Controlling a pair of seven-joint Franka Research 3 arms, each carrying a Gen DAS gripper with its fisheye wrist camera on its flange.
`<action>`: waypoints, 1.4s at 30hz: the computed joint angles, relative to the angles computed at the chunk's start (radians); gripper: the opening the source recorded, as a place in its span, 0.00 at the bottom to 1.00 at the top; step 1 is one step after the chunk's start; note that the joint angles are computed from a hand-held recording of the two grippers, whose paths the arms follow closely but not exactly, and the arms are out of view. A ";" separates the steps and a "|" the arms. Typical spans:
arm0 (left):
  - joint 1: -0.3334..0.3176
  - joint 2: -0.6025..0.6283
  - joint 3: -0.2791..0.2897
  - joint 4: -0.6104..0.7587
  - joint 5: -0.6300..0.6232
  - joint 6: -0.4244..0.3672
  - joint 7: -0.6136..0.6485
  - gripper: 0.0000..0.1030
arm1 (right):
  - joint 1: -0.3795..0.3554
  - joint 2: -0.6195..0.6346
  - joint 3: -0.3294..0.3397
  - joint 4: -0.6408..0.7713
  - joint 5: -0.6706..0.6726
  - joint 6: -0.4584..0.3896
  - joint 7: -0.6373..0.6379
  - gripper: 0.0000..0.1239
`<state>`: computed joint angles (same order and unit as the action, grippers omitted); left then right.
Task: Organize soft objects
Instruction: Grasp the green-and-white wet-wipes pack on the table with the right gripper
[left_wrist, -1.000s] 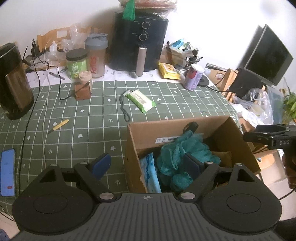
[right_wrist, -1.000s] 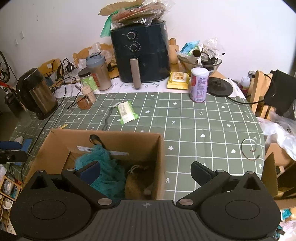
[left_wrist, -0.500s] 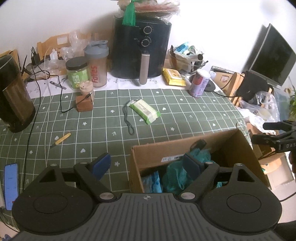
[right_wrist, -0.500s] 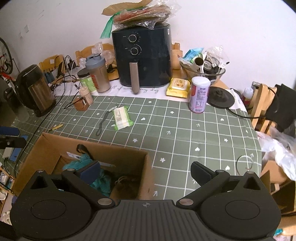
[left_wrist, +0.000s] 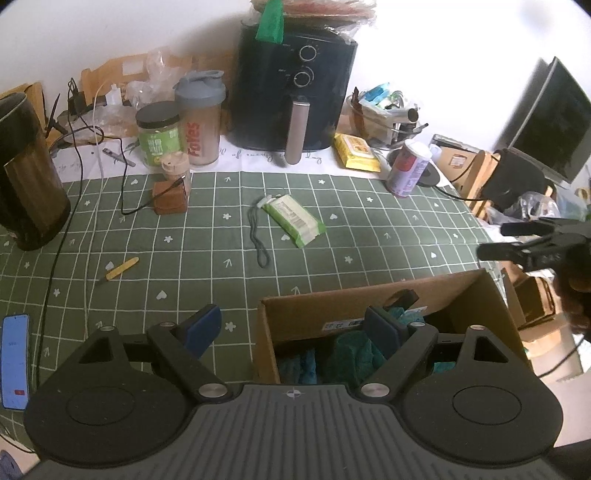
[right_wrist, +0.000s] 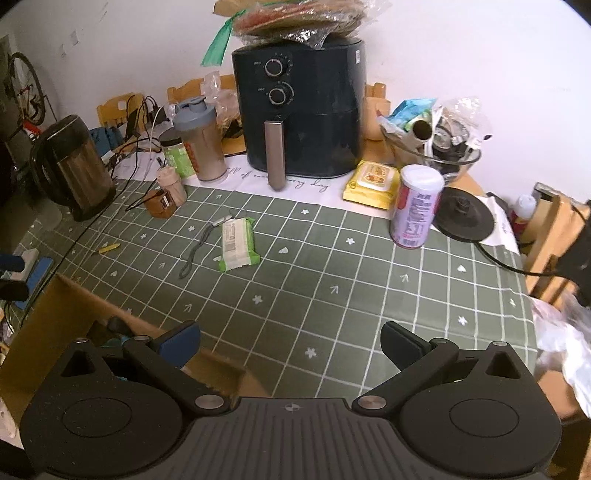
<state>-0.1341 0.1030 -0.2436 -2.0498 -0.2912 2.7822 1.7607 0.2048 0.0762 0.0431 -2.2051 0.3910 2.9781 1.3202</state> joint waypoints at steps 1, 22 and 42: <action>0.000 -0.001 0.001 -0.001 0.001 0.000 -0.007 0.83 | -0.012 0.020 0.011 0.024 0.048 -0.009 -0.053 0.83; -0.010 -0.020 0.022 -0.025 0.096 0.008 -0.195 0.83 | -0.087 0.437 0.084 0.560 0.133 -0.248 -0.482 0.83; -0.014 -0.053 0.047 -0.065 0.254 -0.017 -0.447 0.83 | 0.000 0.891 0.064 1.172 -0.021 -0.436 -0.378 0.78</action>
<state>-0.1477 0.0496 -0.1962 -2.1144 -0.0373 2.7652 1.3142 0.2053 0.9676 0.1066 -1.0336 0.3704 2.5418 0.9418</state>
